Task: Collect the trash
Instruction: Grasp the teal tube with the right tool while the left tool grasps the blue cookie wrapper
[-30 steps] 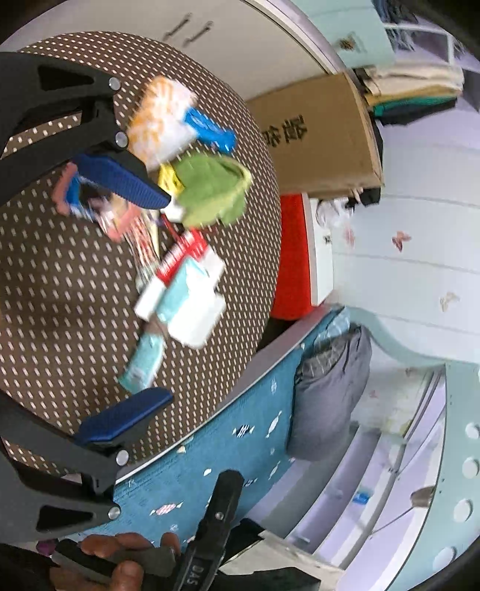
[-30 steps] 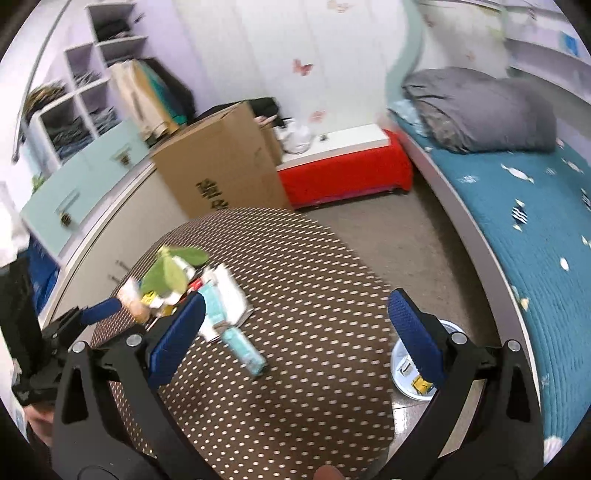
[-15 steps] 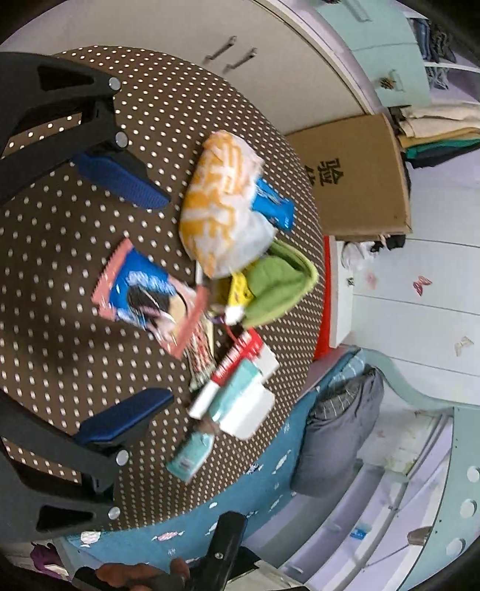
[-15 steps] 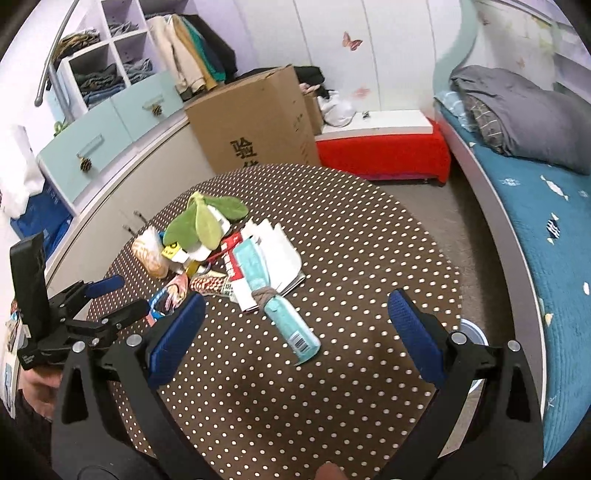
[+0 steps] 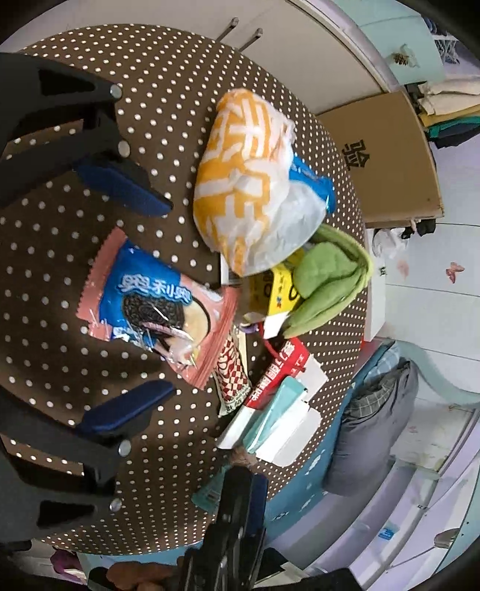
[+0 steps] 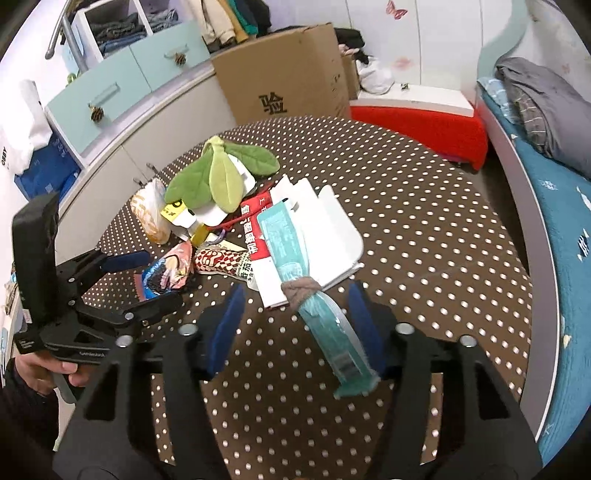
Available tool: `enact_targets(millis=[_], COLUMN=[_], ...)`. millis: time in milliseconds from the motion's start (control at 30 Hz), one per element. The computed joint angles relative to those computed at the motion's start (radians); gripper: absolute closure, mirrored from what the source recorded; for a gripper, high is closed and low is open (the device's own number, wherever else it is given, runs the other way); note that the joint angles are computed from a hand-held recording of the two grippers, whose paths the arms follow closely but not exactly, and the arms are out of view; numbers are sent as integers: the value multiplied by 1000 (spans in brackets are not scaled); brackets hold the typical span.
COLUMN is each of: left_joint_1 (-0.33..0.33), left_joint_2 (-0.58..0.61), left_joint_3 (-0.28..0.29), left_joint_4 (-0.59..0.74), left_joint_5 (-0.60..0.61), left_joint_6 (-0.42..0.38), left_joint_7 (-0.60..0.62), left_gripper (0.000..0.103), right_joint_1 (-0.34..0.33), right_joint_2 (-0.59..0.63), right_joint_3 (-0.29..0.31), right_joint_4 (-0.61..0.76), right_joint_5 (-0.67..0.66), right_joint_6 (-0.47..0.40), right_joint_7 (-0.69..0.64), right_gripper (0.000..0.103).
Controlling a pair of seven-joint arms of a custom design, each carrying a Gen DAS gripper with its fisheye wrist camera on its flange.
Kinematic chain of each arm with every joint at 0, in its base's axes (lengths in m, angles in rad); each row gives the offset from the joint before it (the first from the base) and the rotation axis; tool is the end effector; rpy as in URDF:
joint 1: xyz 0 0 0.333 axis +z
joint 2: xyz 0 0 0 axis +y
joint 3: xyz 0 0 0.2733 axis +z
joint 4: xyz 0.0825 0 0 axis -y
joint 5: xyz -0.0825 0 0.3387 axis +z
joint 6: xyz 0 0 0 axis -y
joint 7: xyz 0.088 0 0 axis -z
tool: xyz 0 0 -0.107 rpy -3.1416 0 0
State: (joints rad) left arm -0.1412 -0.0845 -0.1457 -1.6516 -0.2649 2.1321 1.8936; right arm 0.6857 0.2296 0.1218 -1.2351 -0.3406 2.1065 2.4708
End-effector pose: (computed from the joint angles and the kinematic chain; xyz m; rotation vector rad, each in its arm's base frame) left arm 0.5035 -0.1643 0.6537 -1.3818 2.4291 -0.8173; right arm 0.4372 0.4180 0.6683 -1.7168 1.7657 -0.3454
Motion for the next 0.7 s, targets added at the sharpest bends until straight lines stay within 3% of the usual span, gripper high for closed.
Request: enact_targets(millis=[67,133,200,400,433,467,700], left_joint_1=[-3,-8,-13,-23,-25,-25,-18], left_joint_2=[3,6,5,-18,-16,-14,-46], left_joint_3=[-6,-12,-15,-16,-16,-13,2], left_joint_4=[-1,4,8,-22,-17,-13,-47], left_joint_5=[20,34,34,39,36,22,-50], left_joint_6=[13,16,10,21,19,12,0], left_joint_7=[-4,-6,-9,-15,-28,-38,-83], left_gripper=[23,33,44,47,51,61,65], right_joint_1=[6,12,23,45,50,51,57], right_joint_2=[39,60,62,63,63,63,13], right_joint_3=[-2,-4,-6,-10,-11,-11,-1], right_joint_4=[54,85,94,91,90,92,29], right_joint_5=[-1,16,18,11,5,8,-3], right_joint_6=[-48,-78,-93,-120,-121,-122,-75], right_joint_7=[-21,-48,-66,-73,-68,-67,-33], right_gripper=[67,73,76,77,77,79,81])
